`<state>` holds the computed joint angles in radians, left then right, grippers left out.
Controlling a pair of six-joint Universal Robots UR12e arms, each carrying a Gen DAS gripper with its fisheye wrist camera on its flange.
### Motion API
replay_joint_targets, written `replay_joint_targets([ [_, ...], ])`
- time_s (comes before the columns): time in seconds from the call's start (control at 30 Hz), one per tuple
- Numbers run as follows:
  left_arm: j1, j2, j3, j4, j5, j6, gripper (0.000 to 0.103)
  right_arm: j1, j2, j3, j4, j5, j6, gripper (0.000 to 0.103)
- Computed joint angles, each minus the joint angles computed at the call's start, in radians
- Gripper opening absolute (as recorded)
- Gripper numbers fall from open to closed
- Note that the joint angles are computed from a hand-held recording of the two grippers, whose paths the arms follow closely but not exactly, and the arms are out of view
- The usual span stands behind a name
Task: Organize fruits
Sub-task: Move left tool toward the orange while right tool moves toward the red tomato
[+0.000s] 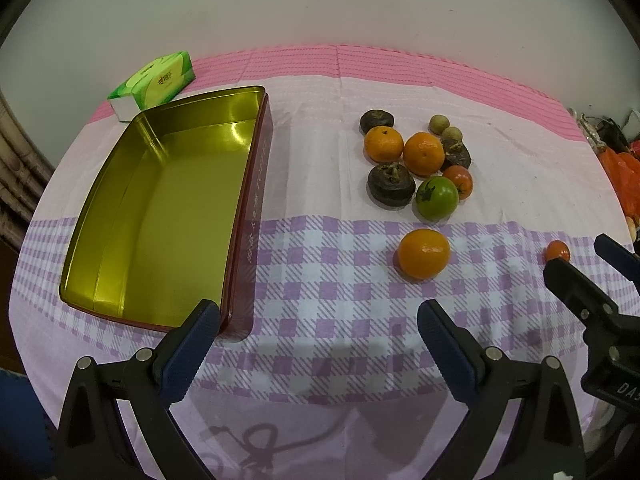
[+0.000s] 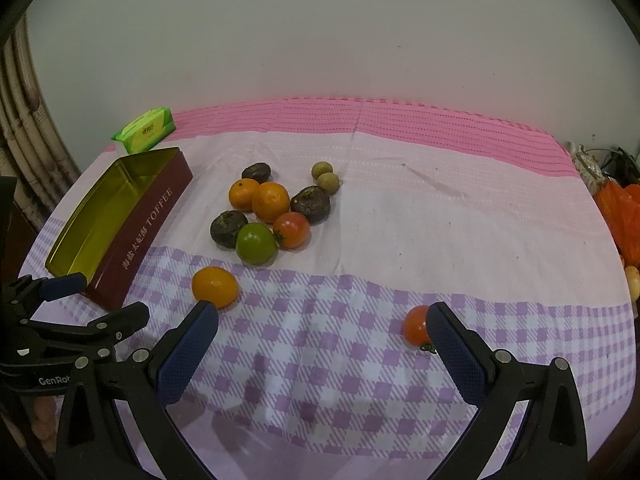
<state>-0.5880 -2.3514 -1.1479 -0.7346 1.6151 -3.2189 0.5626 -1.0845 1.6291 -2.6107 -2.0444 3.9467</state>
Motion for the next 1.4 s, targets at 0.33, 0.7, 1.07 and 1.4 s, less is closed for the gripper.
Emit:
replay_joint_targets([
  [0.33, -0.002, -0.005, 0.008, -0.006, 0.008, -0.003, 0.098, 0.0, 0.002, 0.002, 0.003, -0.002, 0.004, 0.103],
  [0.7, -0.004, -0.007, 0.008, 0.003, 0.0, 0.017, 0.098, -0.003, -0.001, 0.006, 0.015, -0.007, 0.019, 0.103],
  [1.07, -0.008, -0.02, 0.02, 0.008, -0.014, 0.053, 0.095, -0.025, -0.05, 0.061, 0.101, -0.005, 0.065, 0.095],
  [1.4, -0.003, -0.032, 0.037, -0.004, -0.043, 0.066, 0.085, -0.057, -0.041, 0.087, 0.089, 0.069, 0.053, 0.057],
])
